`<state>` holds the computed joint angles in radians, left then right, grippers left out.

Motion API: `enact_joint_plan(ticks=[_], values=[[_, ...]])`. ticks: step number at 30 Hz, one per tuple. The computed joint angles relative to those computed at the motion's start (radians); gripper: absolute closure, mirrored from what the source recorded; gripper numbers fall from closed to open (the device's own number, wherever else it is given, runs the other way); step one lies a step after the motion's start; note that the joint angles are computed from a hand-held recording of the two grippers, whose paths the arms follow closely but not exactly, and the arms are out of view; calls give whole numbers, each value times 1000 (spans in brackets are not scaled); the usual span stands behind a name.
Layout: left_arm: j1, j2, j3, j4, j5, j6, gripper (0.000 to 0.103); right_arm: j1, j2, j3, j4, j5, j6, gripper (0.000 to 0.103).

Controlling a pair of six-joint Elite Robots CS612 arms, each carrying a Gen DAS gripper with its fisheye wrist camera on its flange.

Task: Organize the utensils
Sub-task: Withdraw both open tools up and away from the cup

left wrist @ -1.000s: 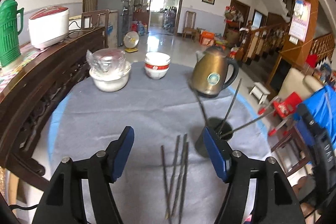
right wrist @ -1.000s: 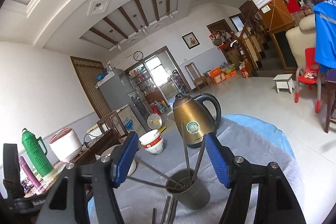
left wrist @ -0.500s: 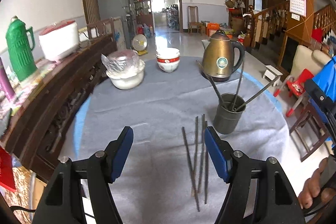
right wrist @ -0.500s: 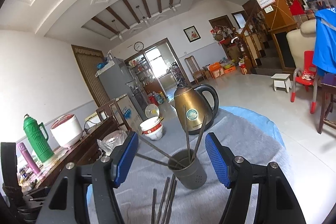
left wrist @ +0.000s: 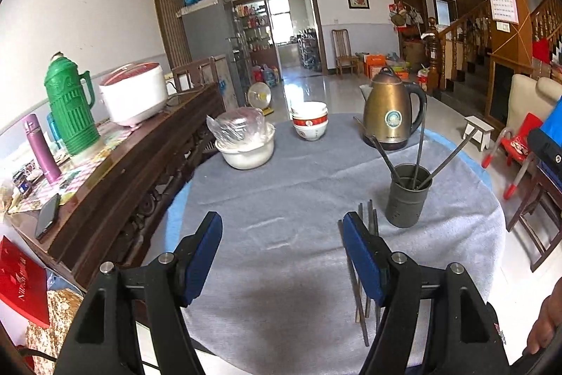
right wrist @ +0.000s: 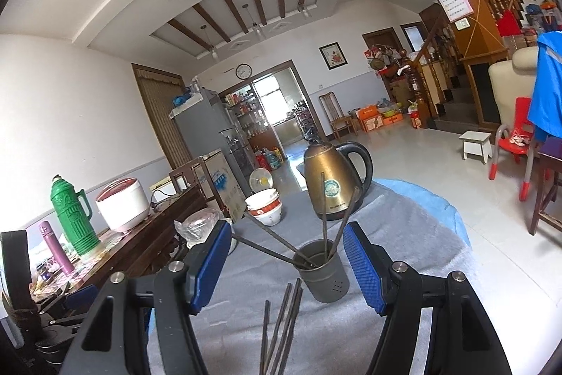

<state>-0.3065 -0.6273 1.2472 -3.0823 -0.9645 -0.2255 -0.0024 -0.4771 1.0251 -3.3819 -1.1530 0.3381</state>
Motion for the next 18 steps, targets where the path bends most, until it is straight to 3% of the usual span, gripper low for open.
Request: enact_joint_plan(ticks=[8,18], values=[[-8,-14,38,-75,59,26,31,8,-10,11,-16,26,-25,33],[-5,-15,45,-89,60,23,31,18,-12,21,3,53,-56,33]])
